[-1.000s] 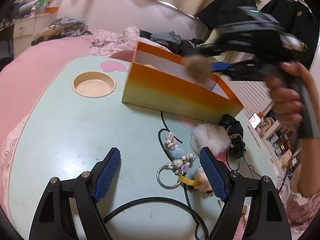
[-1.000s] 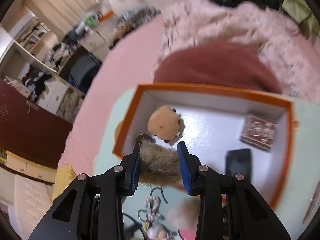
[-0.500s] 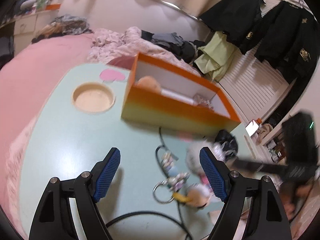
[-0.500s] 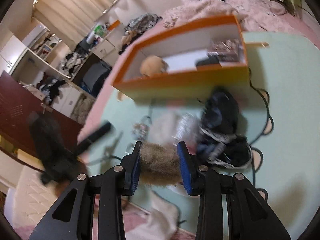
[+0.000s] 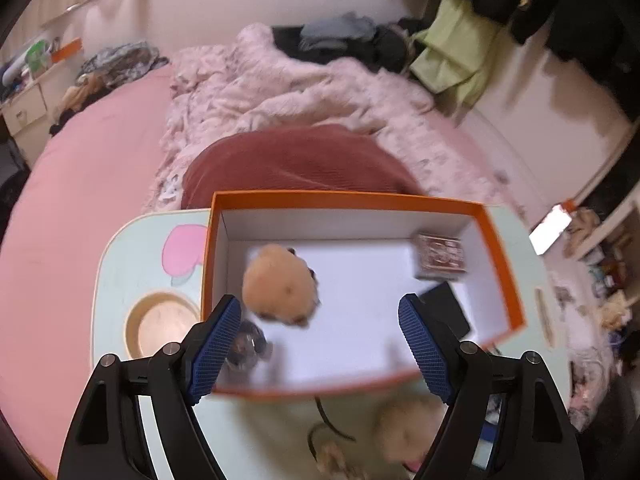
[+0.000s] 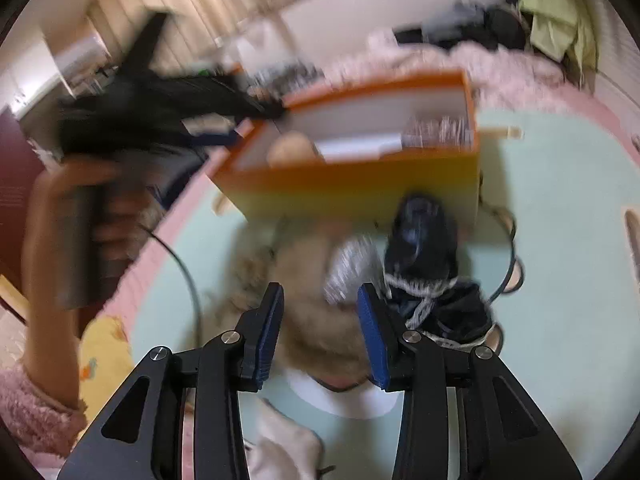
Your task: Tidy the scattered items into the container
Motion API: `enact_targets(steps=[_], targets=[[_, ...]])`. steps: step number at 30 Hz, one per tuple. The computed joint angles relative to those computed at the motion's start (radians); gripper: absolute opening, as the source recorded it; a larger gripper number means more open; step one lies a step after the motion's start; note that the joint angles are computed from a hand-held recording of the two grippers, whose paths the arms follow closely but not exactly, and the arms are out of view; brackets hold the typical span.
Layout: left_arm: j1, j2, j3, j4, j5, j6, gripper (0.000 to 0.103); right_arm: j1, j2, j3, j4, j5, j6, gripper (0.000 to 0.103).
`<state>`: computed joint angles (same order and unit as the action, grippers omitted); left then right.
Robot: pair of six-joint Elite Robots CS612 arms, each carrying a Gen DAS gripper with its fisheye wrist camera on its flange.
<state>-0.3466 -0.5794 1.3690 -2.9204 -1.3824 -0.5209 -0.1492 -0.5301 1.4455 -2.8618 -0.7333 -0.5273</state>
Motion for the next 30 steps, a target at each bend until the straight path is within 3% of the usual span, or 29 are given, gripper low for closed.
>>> enact_targets(steps=[3,6,9,12,15,19,23,30], targets=[[-0.004,0.02,-0.048,0.076,0.028,0.025,0.08,-0.021,-0.003,0.016,-0.079,0.087,0.056,0.04],[-0.014,0.043,-0.099,0.172,0.118,0.027,0.076,-0.018,-0.008,0.011,-0.056,0.097,0.063,0.04],[-0.006,0.065,-0.14,0.236,0.095,0.019,0.069,-0.016,-0.01,0.009,0.004,0.101,0.028,0.04],[-0.019,0.084,-0.173,0.3,0.163,0.066,0.055,-0.011,-0.015,0.009,0.048,0.092,-0.006,0.04],[-0.036,0.092,-0.181,0.326,0.241,0.105,0.049,-0.017,-0.014,0.013,0.046,0.096,-0.012,0.04],[-0.026,0.075,-0.141,0.232,0.2,0.127,0.038,-0.021,-0.013,0.016,0.03,0.1,0.005,0.04],[-0.01,0.045,-0.087,0.09,0.13,0.106,0.037,-0.023,-0.012,0.015,0.026,0.102,0.025,0.04],[-0.026,-0.085,0.155,-0.29,0.035,0.153,0.037,-0.025,-0.012,0.018,-0.014,0.092,0.054,0.04]])
